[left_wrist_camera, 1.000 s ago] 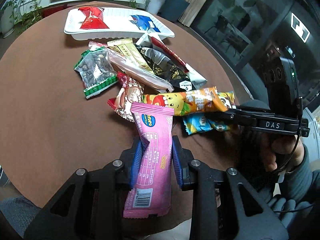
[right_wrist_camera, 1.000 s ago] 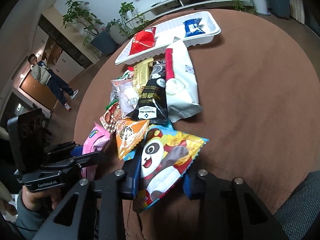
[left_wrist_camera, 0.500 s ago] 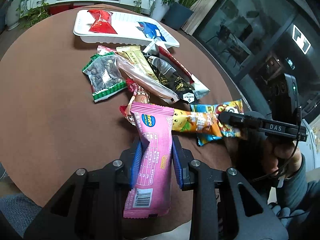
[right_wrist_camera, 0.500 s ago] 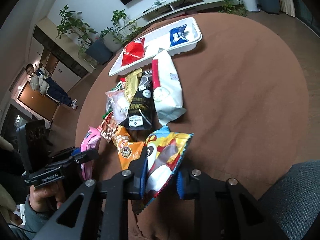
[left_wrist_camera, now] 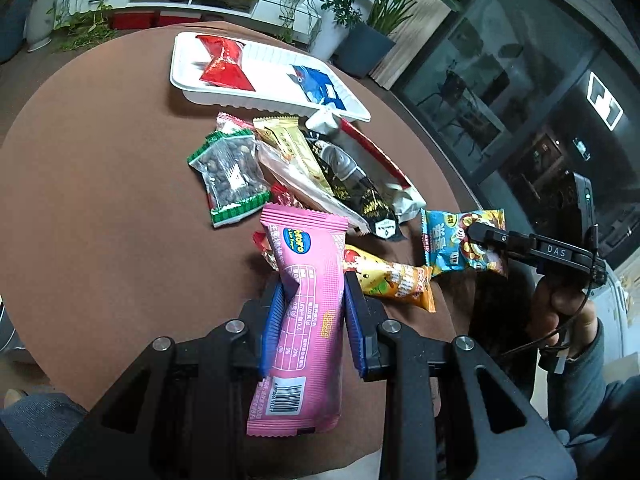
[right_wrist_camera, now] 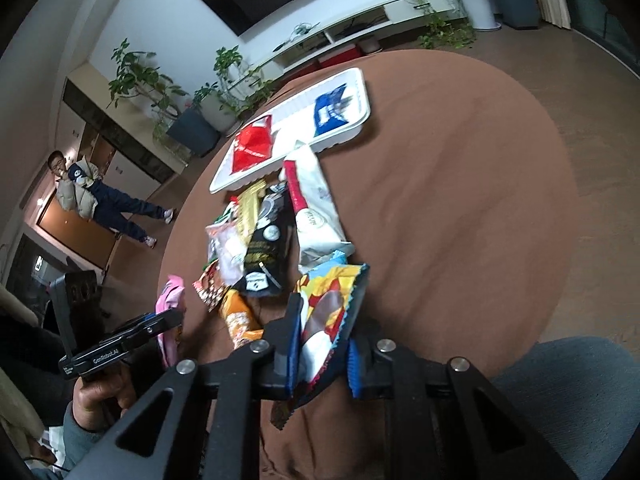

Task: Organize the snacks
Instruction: 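Lift the pink bar with the left tool while the right tool grips the panda bag, then carry the pink bar with the left tool while the right tool carries the panda bag into the tray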

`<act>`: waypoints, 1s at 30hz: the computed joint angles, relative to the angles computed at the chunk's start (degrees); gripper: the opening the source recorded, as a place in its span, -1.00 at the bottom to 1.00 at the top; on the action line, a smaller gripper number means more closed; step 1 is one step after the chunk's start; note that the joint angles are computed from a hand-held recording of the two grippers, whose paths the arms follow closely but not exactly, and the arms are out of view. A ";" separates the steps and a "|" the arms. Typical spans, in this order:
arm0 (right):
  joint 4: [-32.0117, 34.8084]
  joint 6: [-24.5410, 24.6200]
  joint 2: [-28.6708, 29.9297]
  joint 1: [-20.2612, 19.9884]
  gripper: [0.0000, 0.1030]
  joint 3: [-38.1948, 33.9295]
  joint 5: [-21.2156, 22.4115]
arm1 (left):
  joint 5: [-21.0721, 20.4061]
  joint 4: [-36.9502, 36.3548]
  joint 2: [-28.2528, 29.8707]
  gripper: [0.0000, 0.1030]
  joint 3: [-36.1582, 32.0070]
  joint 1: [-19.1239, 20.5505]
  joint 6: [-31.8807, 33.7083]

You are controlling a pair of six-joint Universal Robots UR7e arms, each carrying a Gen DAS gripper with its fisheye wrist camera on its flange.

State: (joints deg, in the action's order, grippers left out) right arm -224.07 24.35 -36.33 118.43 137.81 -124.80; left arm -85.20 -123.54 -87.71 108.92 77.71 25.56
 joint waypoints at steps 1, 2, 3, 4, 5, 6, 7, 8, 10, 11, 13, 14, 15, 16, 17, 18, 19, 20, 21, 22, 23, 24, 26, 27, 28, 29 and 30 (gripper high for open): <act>-0.19 -0.11 -0.04 -0.08 -0.61 0.07 0.17 | -0.02 -0.10 -0.01 -0.48 -0.09 0.01 -0.05; -0.53 -0.21 -0.18 -0.17 -0.61 0.31 0.57 | -0.14 -0.11 -0.01 -0.48 -0.20 0.04 -0.12; -0.91 -0.33 -0.28 -0.23 -0.62 0.48 0.96 | -0.40 -0.05 0.00 -0.48 -0.34 0.06 -0.23; -1.40 -0.49 -0.49 -0.25 -0.62 0.72 1.32 | -0.67 -0.05 -0.12 -0.48 -0.46 0.09 -0.24; -1.91 -0.53 -0.85 -0.19 -0.65 1.07 1.53 | -0.86 -0.09 -0.14 -0.48 -0.64 0.10 -0.30; -2.34 -0.47 -1.39 -0.23 -0.66 1.49 2.05 | -1.23 0.07 0.00 -0.48 -1.22 0.18 -0.44; -3.14 -0.54 -1.77 -0.29 -0.66 1.96 2.65 | -1.42 0.01 0.08 -0.48 -1.60 0.21 -0.55; -3.87 -0.47 -2.36 -0.19 -0.66 2.44 3.14 | -1.60 -0.14 0.12 -0.48 -2.03 0.21 -0.74; -4.68 -0.32 -3.35 -0.03 -0.66 3.18 4.09 | -2.13 -0.13 0.28 -0.48 -3.16 0.26 -1.18; -4.95 -0.42 -3.70 0.08 -0.66 3.39 4.32 | -2.33 -0.22 0.41 -0.48 -3.60 0.30 -1.27; -5.59 -0.69 -4.27 -0.10 -0.66 3.78 4.51 | -2.85 -0.34 0.77 -0.48 -4.51 0.40 -1.41; -6.54 -0.79 -4.69 -0.48 -0.66 4.26 4.39 | -2.93 -0.32 1.00 -0.48 -4.98 0.41 -1.44; -7.39 -0.87 -5.14 -0.89 -0.66 4.76 4.23 | -2.85 -0.39 1.26 -0.48 -5.59 0.39 -1.42; -8.61 -0.95 -5.92 -1.47 -0.66 5.49 3.86 | -2.90 -0.47 1.44 -0.48 -6.05 0.44 -1.43; -9.43 -1.21 -6.82 -1.99 -0.66 6.09 3.60 | -3.12 -0.40 1.72 -0.48 -6.80 0.55 -1.57; -10.24 -1.65 -8.00 -2.30 -0.66 6.66 2.78 | -3.45 -0.36 2.25 -0.48 -8.03 0.75 -1.78; -10.80 -2.10 -8.94 -2.42 -0.66 7.02 1.99 | -3.46 -0.60 2.71 -0.48 -8.86 0.83 -1.93; -11.98 -2.94 -10.62 -2.84 -0.66 7.57 1.03 | -3.47 -0.68 3.28 -0.48 -9.97 0.99 -2.08; -12.69 -3.57 -11.81 -3.30 -0.66 7.94 0.71 | -3.57 -0.68 4.21 -0.48 -11.55 1.11 -2.43; -13.28 -4.45 -13.26 -3.73 -0.66 8.17 0.03 | -3.50 -0.76 4.97 -0.48 -12.79 1.11 -2.72; -13.74 -5.64 -14.84 -4.13 -0.66 8.18 -0.99 | -3.27 -0.93 5.77 -0.48 -14.05 1.04 -2.94; -13.71 -6.64 -16.38 -4.64 -0.66 7.97 -1.42 | -2.90 -1.03 6.90 -0.48 -15.79 0.82 -3.09; -12.32 -8.61 -19.29 -6.01 -0.66 6.87 -1.17 | -2.46 -1.27 8.57 -0.48 -18.34 0.42 -3.34; -11.77 -9.35 -20.05 -6.51 -0.66 6.14 -0.87 | -2.15 -1.50 9.71 -0.48 -19.90 0.14 -3.47; -10.92 -10.26 -20.86 -7.15 -0.66 5.10 -0.11 | -1.94 -1.75 10.83 -0.48 -21.48 -0.16 -3.63; -9.38 -11.22 -21.54 -7.84 -0.66 3.57 1.13 | -1.73 -1.76 11.88 -0.48 -22.97 -0.47 -3.79; -7.73 -12.12 -21.81 -8.39 -0.66 1.85 2.56 | -1.56 -1.69 13.07 -0.48 -24.58 -0.77 -3.98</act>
